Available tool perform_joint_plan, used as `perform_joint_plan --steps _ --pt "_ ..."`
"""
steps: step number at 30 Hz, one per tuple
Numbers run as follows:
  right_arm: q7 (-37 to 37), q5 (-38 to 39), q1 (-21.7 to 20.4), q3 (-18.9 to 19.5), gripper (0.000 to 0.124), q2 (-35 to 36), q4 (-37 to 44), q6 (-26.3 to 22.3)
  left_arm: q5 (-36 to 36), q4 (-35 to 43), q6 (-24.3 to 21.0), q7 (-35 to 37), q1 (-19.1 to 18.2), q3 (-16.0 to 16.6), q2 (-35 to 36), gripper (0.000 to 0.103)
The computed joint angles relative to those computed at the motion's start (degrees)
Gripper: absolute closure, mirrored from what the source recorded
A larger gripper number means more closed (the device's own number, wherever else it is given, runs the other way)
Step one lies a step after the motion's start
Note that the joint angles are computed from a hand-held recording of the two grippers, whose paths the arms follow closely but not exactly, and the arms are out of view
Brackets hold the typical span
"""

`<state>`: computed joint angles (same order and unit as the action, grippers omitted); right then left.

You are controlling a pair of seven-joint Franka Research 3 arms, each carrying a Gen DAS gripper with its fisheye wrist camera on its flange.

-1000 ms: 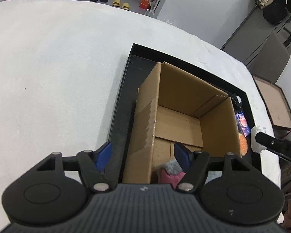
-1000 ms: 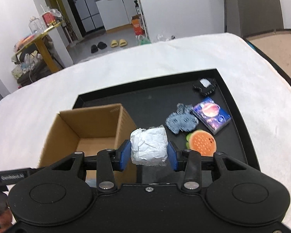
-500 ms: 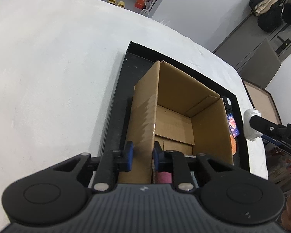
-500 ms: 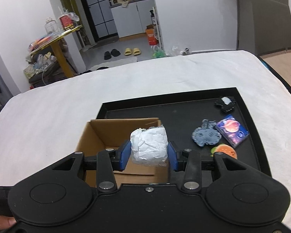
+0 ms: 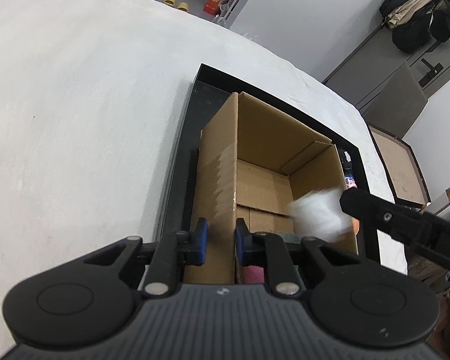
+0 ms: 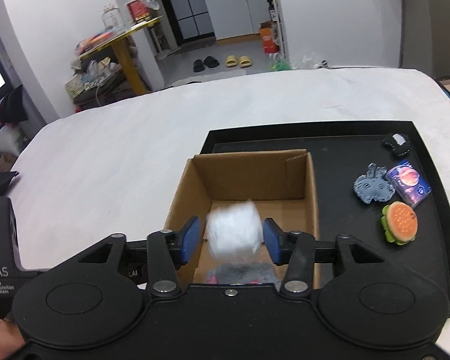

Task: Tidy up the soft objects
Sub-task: 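Carry the white plush into the box and open the right tool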

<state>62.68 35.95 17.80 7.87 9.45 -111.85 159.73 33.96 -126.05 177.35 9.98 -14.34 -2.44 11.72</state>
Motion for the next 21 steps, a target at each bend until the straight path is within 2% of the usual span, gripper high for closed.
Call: perform_joint_plan --steps 2,8,13,18,21 --pt "0.9 -0.89 0.23 -0.28 0.069 -0.32 -0.44 0.32 -0.39 -0.09 0.62 0.52 0.33 -0.11 0.16 0.086" --pt "3.28 -2.96 0.38 -0.71 0.067 -0.43 -0.75 1.18 -1.18 -0.56 0.94 1.79 0.43 -0.09 -0.01 0.086" --pt "4.01 -3.44 -0.14 -0.96 0.065 -0.47 -1.0 2.1 0.16 -0.68 -0.54 0.3 -0.37 0.91 -0.62 0.086" --pt "5.14 -4.79 -0.67 -1.7 0.063 0.18 -0.76 4.13 -0.65 0.11 -2.27 1.75 1.09 -1.12 -0.48 0.085" --pt "6.73 -6.27 -1.28 -2.34 0.062 0.9 -0.56 5.06 -0.05 1.21 -4.2 1.62 0.76 -1.33 -0.16 0.082"
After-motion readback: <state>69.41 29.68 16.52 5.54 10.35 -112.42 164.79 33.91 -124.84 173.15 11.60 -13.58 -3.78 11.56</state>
